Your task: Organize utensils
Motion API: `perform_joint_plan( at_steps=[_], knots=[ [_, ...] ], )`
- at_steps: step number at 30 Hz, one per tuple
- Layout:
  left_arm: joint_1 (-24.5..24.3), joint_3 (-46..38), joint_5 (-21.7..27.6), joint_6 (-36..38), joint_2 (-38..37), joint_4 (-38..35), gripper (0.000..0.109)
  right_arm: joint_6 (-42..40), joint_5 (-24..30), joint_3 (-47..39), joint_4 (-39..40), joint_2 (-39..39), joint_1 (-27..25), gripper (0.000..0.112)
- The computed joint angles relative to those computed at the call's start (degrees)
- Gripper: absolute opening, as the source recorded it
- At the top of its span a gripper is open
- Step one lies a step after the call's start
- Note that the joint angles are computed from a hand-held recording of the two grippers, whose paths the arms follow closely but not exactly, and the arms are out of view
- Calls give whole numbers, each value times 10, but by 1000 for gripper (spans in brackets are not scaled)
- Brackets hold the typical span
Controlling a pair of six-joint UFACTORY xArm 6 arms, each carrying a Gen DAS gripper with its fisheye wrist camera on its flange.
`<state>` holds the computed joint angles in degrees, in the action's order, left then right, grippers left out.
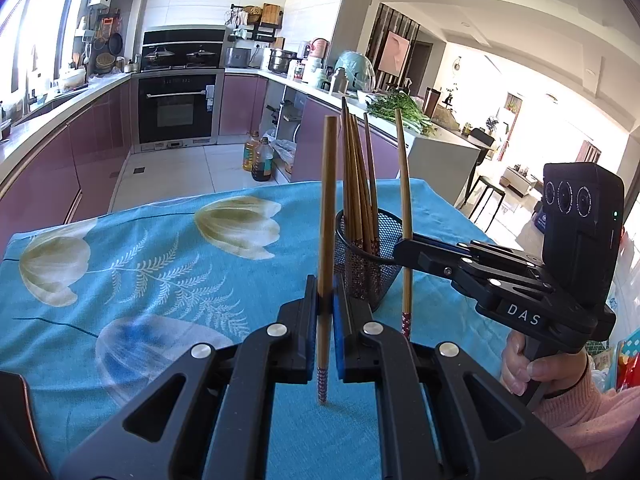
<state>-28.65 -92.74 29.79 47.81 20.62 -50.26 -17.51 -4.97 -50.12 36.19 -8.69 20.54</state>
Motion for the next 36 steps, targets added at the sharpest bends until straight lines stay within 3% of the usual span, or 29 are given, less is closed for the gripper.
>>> perform_joint_plan(
  at_steps=[19,28,36],
  knots=[
    [0,-26,9,3,10,2,8,20,-2,-1,-29,-2,-10,6],
    [2,-34,17,13,9,-6,8,65,-6,-5,-80,1,-19,6],
    [1,-49,22,17,16,-5,8,33,-7,-11,-46,4,-19,6]
  ],
)
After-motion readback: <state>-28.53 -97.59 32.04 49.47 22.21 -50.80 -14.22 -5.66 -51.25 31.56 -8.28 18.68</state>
